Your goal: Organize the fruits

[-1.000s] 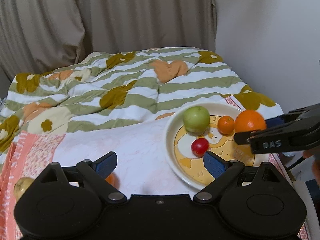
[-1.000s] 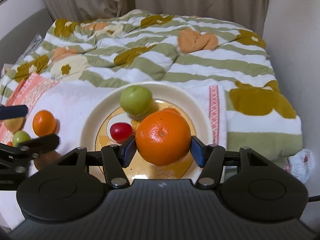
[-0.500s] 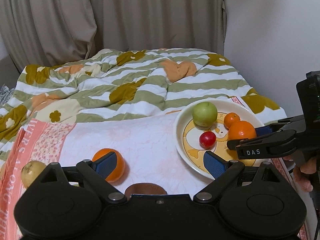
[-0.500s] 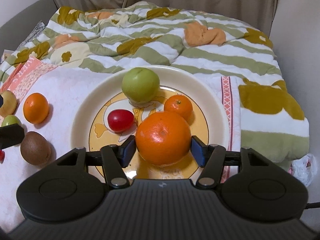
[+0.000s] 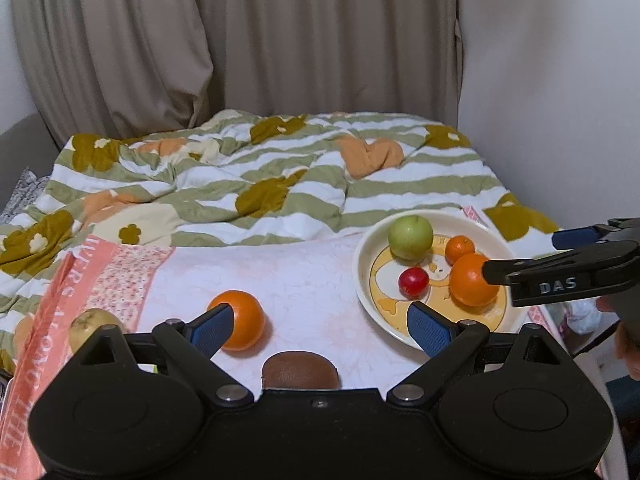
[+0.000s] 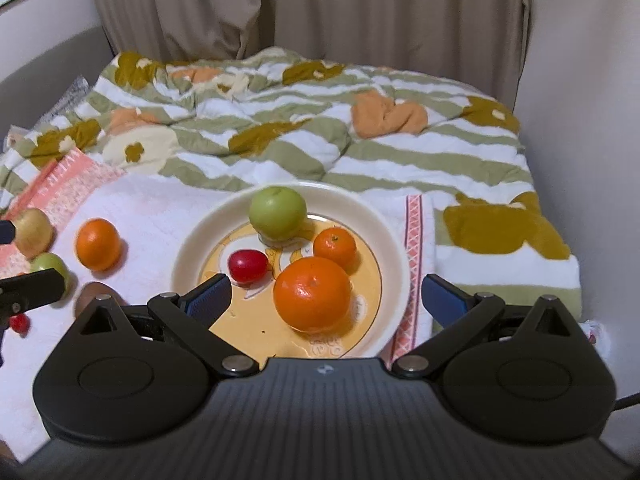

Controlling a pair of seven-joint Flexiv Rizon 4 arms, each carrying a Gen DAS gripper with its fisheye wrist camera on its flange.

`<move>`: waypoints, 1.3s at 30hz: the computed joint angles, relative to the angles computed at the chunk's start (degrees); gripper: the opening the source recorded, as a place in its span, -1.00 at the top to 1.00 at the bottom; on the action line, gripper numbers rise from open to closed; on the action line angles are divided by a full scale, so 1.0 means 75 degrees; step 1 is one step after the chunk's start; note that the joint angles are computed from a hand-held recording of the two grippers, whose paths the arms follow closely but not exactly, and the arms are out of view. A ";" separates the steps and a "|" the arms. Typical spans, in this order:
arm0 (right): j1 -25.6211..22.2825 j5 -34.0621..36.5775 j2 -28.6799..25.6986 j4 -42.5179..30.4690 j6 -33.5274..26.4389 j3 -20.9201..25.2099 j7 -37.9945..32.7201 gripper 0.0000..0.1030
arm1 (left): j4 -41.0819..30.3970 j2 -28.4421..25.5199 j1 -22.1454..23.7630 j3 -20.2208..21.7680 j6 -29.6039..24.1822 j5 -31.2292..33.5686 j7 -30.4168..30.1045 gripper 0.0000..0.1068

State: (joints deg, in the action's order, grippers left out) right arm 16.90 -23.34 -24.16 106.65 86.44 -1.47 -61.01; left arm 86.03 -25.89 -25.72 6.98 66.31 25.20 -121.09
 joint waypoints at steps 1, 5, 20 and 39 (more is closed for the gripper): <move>0.0003 0.0003 0.0139 0.0108 0.0012 0.0001 0.0007 -1.00 | 0.0047 0.0084 -0.0093 0.0087 -0.0004 0.0112 -0.0132 -0.80; 0.0153 -0.0221 0.0709 0.0616 0.0163 -0.0189 0.0229 -1.00 | 0.0325 0.0496 -0.0307 0.0249 0.0027 0.0586 -0.0747 -0.80; -0.0315 -0.0319 0.2149 0.1591 0.0300 0.0780 0.0297 -1.00 | 0.1534 0.2466 -0.0347 -0.0168 -0.1131 0.2861 -0.3034 -0.80; 0.0358 -0.5857 0.2220 0.1587 -0.0530 0.0394 0.6319 -1.00 | 0.4034 0.3570 0.2205 -0.0440 0.1315 0.0853 -0.0050 -0.80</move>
State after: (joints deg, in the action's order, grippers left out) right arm 19.59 -67.27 -7.51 118.55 82.46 1.49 -13.62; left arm 116.28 0.88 -9.19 3.68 76.17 31.60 -121.46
